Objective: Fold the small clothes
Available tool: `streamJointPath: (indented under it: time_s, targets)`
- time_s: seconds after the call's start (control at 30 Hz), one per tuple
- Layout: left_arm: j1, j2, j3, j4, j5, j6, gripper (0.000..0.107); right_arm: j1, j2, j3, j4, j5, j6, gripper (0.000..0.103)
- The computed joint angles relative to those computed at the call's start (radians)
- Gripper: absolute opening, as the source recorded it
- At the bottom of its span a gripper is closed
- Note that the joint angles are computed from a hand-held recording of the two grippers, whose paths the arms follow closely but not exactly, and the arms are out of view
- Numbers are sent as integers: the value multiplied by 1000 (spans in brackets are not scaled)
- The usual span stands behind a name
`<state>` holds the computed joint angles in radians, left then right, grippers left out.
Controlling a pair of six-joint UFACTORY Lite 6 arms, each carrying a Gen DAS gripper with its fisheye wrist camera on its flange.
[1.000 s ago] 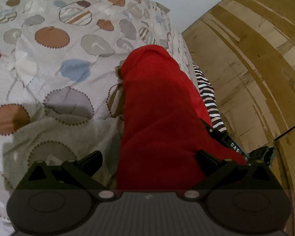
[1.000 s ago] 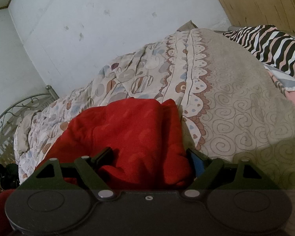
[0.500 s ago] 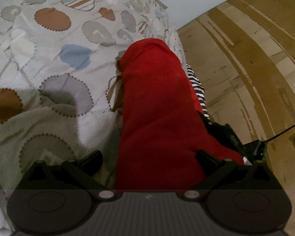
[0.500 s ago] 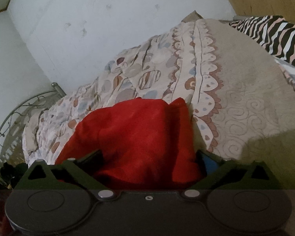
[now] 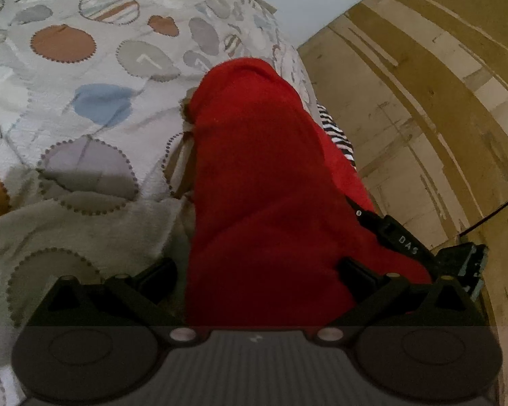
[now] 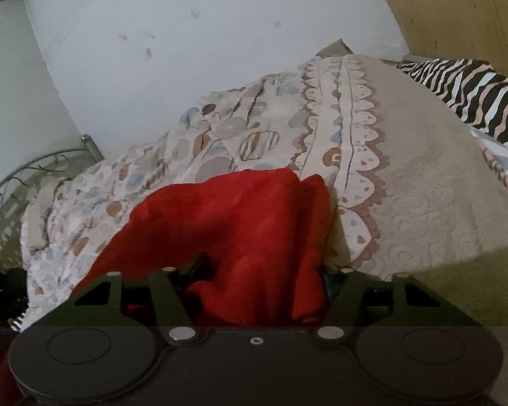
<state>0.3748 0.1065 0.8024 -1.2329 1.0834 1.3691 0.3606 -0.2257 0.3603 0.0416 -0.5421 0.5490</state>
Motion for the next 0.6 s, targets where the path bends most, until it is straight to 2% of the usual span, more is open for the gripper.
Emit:
streamJointPath:
  time_s: [0.07, 0.17, 0.27, 0.37, 0.47, 0.6]
  targets:
    - [-8, 28, 29, 20, 11, -5, 103, 36, -21, -2, 71, 3, -78, 49]
    - [-11, 55, 60, 42, 26, 0, 103, 123, -47, 18, 280, 24, -315, 45]
    - [-1, 50, 42, 26, 33, 34, 101, 158, -73, 33, 324, 23, -367, 43]
    - [22, 35, 4, -14, 66, 84, 91, 209, -90, 59, 410, 20, -465, 42]
    - [51, 37, 0, -17, 97, 90, 85, 271, -95, 104, 528, 22, -608, 41]
    - [98, 56, 18, -17, 165, 73, 73, 317, -94, 162, 582, 28, -688, 39]
